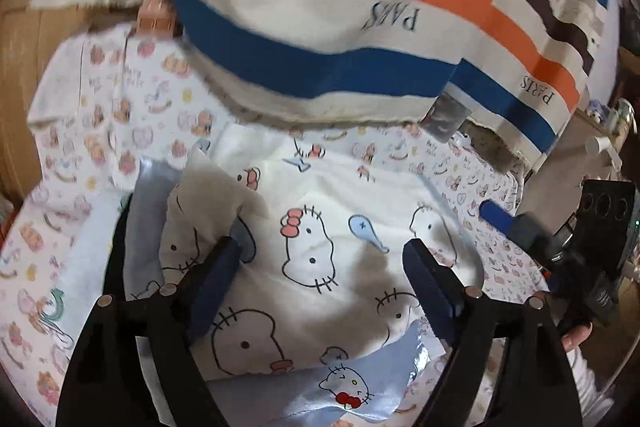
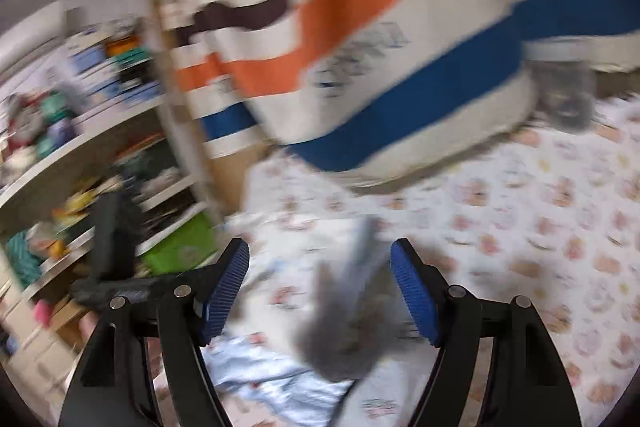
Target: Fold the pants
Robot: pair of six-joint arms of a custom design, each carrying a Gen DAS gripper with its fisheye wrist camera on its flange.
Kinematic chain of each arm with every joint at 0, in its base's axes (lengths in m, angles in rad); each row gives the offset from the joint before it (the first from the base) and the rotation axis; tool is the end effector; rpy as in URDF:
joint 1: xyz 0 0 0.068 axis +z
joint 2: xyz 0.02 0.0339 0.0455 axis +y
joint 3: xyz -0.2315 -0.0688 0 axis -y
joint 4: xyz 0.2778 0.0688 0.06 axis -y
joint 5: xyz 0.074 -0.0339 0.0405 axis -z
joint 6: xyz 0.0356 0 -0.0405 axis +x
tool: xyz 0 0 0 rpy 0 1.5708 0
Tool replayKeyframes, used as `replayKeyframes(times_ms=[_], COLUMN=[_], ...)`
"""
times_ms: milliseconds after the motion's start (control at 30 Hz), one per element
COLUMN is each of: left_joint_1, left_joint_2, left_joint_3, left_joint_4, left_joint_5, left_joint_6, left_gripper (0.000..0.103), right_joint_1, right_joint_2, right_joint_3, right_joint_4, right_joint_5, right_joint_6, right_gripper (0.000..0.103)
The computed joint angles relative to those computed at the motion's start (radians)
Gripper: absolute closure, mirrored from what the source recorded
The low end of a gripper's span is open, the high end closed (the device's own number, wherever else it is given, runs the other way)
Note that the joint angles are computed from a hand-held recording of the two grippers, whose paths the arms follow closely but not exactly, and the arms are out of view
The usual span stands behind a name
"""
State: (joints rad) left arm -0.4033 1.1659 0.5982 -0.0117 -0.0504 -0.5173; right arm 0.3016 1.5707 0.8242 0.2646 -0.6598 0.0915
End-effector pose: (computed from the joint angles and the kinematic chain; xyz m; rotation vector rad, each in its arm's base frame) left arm 0.2646 -0.1110 0.1675 -0.1544 2.1830 -0.4762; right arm 0.3326 0.1263 0.1531 -0.6291 1.9674 0.9183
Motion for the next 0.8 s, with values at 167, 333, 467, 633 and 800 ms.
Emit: replayKeyframes(times_ms=[167,333,467,633,800], left_joint_1=[0.013,0.002,-0.032,-0.048,-0.091], left_joint_2=[0.071,0.109,0.142,0.124,-0.025], left_joint_3=[0.046,0.068,0.097,0.077,-0.039], left_joint_4=[-0.042,-0.058,-0.09,-0.064,0.074], left_joint_5=[-0.015,-0.051,-0.111,-0.129,-0.172], left_joint_6=[-0.041,-0.039,-0.012,0.015,0.073], left_gripper=[0.021,0.025,0.025,0.02,0.019], right_joint_1=[0.059,0.082,0.098,0.077,-0.003], right_joint_2=[0.12,0.215,0.243,0.205,0.082], right_joint_3=[0.076,0.109,0.108,0.09,0.011], right_joint_4=[-0.094,-0.07,-0.043,-0.058,-0.007], right_joint_5=[0.08,0.151,0.185,0.146,0.039], right_joint_6=[-0.126,-0.121,-0.097,-0.109,0.001], right_gripper=[0.077,0.077,0.077,0.075,0.05])
